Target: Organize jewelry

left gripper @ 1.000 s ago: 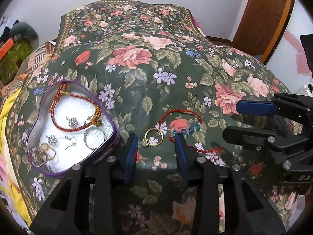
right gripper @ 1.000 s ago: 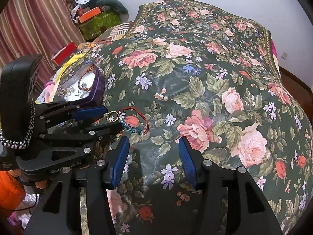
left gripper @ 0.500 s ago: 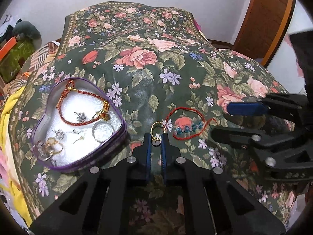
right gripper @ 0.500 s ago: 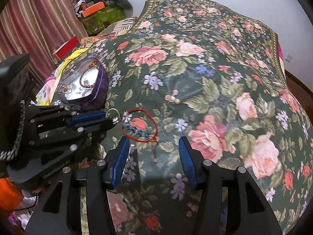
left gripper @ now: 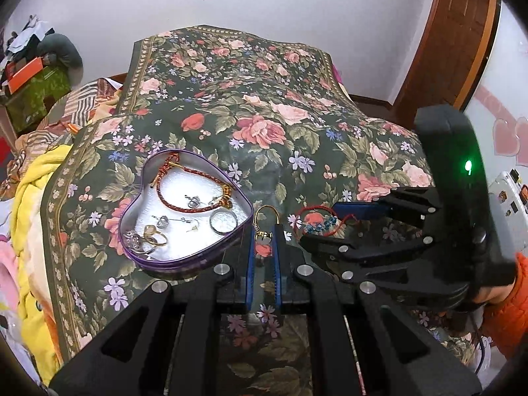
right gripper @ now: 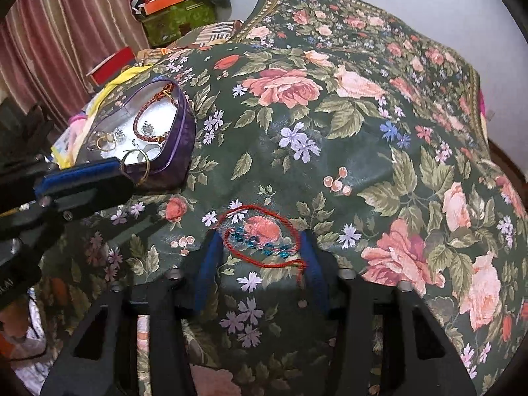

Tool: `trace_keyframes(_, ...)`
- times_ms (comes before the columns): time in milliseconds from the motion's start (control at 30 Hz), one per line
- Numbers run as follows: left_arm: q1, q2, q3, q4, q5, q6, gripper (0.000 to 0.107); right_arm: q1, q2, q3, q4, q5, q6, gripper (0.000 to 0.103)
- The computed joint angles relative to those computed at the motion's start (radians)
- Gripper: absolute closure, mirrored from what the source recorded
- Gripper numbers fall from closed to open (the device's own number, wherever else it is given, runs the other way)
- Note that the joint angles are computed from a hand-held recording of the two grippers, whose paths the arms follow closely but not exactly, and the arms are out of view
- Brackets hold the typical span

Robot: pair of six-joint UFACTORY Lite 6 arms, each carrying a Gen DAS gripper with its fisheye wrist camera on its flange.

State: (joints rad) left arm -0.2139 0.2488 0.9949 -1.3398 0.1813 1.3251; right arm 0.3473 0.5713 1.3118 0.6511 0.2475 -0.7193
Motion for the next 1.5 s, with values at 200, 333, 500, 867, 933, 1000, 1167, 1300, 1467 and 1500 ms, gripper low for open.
trace_keyframes(200, 0.008, -0.024, -0.025, -0.023, 0.004, 0.005, 0.099, -0.001, -0.013, -0.003, 0.016, 0.011, 0.028, 0.091)
trace_keyframes(333, 0.021, -0.073, -0.053, -0.003, 0.006, -0.010, 0.099, -0.002, -0.059, -0.027, 0.064, 0.013, -0.008, 0.096)
trace_keyframes(500, 0.046, -0.128, -0.072, 0.035, 0.014, -0.046, 0.099, -0.004, -0.138, -0.042, 0.088, 0.005, -0.018, 0.096)
trace_keyframes(867, 0.108, -0.267, -0.105, 0.160, 0.037, -0.156, 0.099, 0.006, -0.277, -0.034, 0.144, 0.002, -0.059, 0.096)
trace_keyframes(933, 0.124, -0.288, -0.105, 0.178, 0.043, -0.168, 0.099, 0.018, -0.291, -0.021, 0.137, -0.002, -0.051, 0.096)
trace_keyframes(1000, 0.143, -0.306, -0.102, 0.196, 0.050, -0.178, 0.099, 0.029, -0.298, -0.008, 0.133, -0.005, -0.048, 0.096)
trace_keyframes(1167, 0.183, -0.331, -0.093, 0.220, 0.061, -0.184, 0.099, 0.054, -0.279, 0.050, 0.181, 0.006, -0.080, 0.096)
trace_keyframes(1300, 0.210, -0.331, -0.085, 0.204, 0.067, -0.158, 0.099, 0.073, -0.246, 0.096, 0.250, 0.022, -0.135, 0.096)
trace_keyframes(1467, 0.246, -0.299, -0.067, 0.163, 0.083, -0.105, 0.099, 0.108, -0.185, 0.154, 0.288, 0.036, -0.161, 0.096)
trace_keyframes(1500, 0.252, -0.288, -0.064, 0.154, 0.086, -0.094, 0.099, 0.115, -0.171, 0.164, 0.291, 0.038, -0.164, 0.096)
